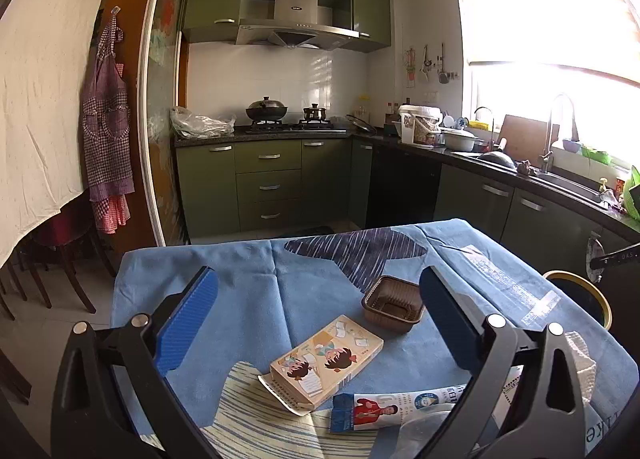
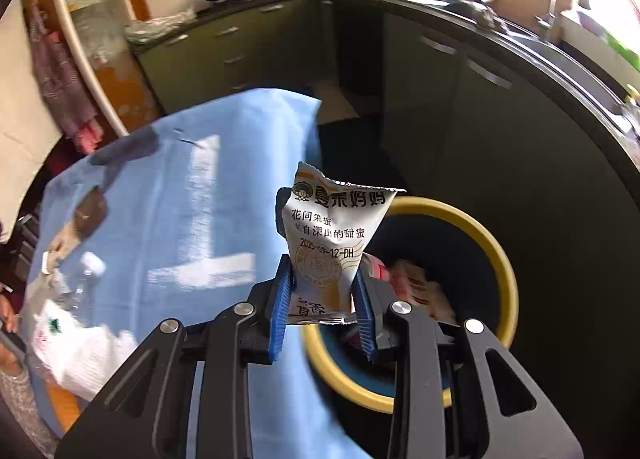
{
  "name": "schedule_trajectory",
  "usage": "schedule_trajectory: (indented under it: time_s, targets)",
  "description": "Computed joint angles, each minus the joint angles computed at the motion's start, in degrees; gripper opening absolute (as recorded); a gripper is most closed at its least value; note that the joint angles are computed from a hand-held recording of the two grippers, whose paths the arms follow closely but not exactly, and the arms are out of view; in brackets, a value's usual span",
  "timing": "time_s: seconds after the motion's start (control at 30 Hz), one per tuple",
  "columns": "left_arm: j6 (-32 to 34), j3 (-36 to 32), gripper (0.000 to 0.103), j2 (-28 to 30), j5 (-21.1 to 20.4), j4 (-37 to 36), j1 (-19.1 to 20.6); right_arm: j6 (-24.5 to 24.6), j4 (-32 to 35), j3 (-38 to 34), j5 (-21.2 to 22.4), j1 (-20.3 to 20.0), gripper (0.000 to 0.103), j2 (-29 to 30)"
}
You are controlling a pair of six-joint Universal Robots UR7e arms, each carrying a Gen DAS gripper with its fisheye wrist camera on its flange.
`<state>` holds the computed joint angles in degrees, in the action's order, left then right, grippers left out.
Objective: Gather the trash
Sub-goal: 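Carry the snack packet over the bin and open the right tool, then reach the left tool to the brown plastic tray and grip its rim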
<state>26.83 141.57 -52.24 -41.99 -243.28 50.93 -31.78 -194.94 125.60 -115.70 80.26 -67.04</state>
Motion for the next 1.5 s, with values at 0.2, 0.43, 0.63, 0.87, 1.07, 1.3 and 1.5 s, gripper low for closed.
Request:
schedule_trajectory:
  time_s: [0.2, 0.43, 0.63, 0.87, 1.07, 1.3, 1.5]
  targets:
    - [-1.64, -0.40, 0.096, -0.18, -0.82, 2.52, 0.92, 1.98, 0.92, -1.63, -0.89, -6.00, 0.033, 0.59]
    - [-3.00, -0.81, 0.096, -0.93, -1.27, 5.82, 1.77, 4.31, -1.53, -2.11, -2.26, -8.26, 0.059, 1.96]
    - [-10.90, -3.74, 0.096, -6.56, -4.42, 28.75, 3.11, 2.27, -3.98, 0.93, 0.39, -8.62, 0.061, -0.20]
    - [-14.66, -14.23, 0.096, -7.58, -8.78, 58.82, 5.51, 1.12, -4.40, 4.55, 3.68, -8.87, 0.062, -1.76]
    - [-15.23, -23.03, 0.096, -4.93, -12.62, 74.08, 8.73, 1.38, -3.54, 5.82, 5.82, -10.01, 0.063, -2.73]
    - [-16.02, -28.99, 0.096, -1.61, -13.25, 82.85, 10.39, 1.38, -2.66, 6.35, 7.05, -11.10, 0.063, -3.62]
    - [-16.25, -30.40, 0.096, -0.20, -13.04, 85.63, 10.59, 1.68, -1.88, 6.41, 7.82, -11.96, 0.064, -3.85]
